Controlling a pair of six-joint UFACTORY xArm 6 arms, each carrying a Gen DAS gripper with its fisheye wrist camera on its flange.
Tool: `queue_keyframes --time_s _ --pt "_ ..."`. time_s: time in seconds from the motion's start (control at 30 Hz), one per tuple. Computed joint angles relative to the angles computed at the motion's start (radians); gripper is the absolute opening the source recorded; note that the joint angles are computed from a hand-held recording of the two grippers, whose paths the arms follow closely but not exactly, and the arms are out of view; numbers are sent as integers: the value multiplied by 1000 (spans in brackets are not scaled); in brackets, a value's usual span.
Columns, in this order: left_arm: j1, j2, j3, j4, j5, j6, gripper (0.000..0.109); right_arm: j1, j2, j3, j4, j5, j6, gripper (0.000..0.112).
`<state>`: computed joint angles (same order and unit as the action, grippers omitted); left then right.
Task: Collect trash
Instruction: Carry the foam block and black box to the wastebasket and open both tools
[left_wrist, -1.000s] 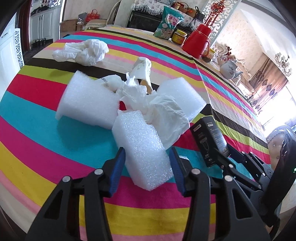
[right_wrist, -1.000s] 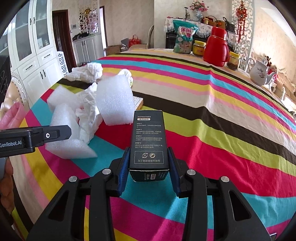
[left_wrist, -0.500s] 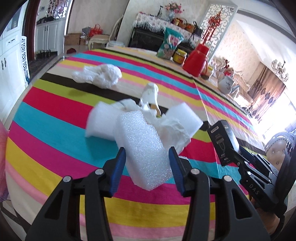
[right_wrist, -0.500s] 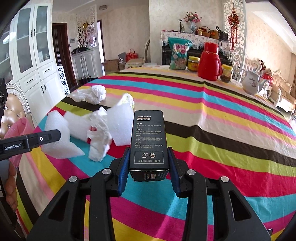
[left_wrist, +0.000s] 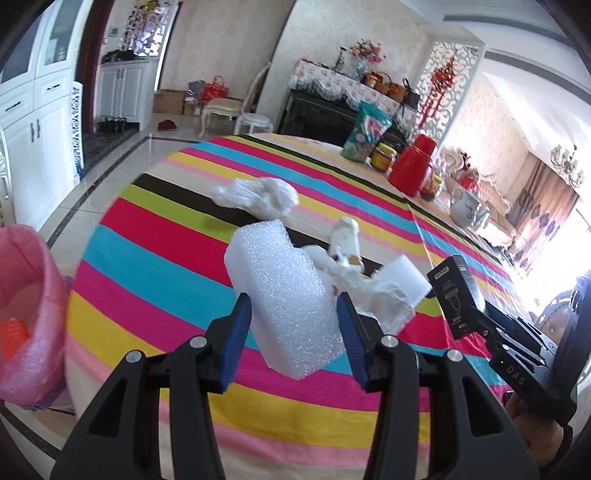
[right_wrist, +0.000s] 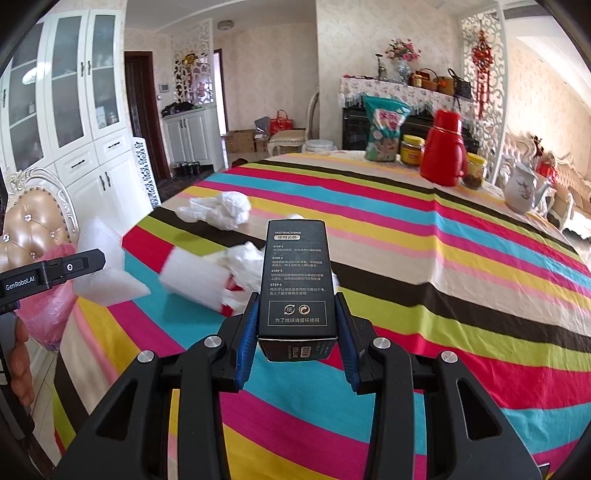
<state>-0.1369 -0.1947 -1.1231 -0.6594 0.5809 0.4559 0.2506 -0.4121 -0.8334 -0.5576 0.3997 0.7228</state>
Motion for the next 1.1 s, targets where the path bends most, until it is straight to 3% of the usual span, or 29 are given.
queue_keyframes --time_s 0.7,1.1 --pt "364 -37 -42 -113 82 132 46 186 245 -284 -33 16 21 38" --pt "574 2 -107 -163 143 202 46 302 453 -530 26 43 -46 38"
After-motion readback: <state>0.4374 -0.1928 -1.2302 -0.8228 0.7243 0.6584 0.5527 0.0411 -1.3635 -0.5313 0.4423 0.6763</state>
